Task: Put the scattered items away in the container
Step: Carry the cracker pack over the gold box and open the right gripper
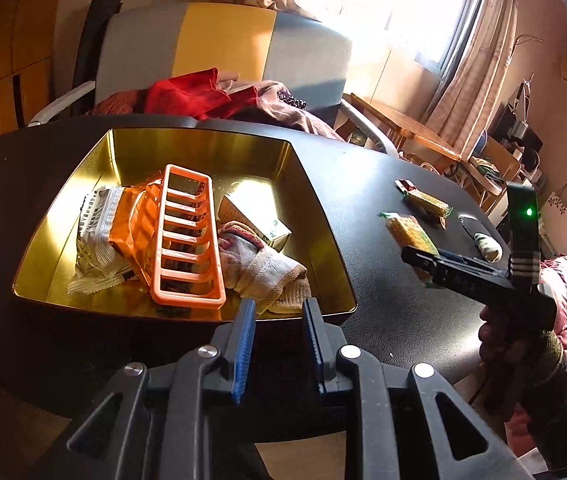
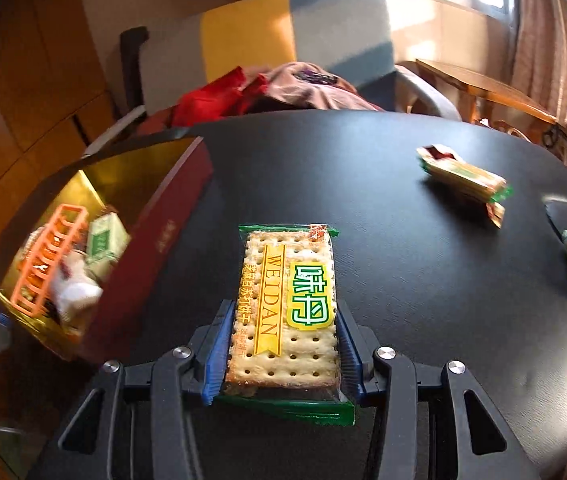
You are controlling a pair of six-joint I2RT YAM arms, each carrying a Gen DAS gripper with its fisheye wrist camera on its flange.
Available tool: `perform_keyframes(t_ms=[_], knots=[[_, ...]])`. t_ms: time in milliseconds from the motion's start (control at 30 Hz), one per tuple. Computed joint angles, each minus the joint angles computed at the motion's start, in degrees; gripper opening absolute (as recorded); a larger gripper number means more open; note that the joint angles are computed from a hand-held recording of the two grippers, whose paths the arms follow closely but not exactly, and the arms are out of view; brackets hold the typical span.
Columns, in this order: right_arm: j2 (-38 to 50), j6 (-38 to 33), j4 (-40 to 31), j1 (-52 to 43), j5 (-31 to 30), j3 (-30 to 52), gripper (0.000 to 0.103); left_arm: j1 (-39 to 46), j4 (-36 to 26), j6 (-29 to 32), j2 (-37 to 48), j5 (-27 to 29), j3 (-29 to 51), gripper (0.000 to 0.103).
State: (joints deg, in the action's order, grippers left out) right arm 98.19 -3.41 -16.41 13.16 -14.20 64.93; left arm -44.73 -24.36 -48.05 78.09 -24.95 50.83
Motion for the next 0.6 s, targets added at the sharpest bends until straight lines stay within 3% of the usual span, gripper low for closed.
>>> perform_keyframes(t_ms=[367,600], knots=[[1.7,1.7,-2.4,11.5,-3.2,9.3,0.048,-0.4,0.4,0.7,-1.6,-0.4,-0.7,0.024],[9.8,0.5,-5.8,17.0,-3.3,18.5,0.048,0.1,0.5,0.3,-3.4,-0.5,-2.3,0.024]])
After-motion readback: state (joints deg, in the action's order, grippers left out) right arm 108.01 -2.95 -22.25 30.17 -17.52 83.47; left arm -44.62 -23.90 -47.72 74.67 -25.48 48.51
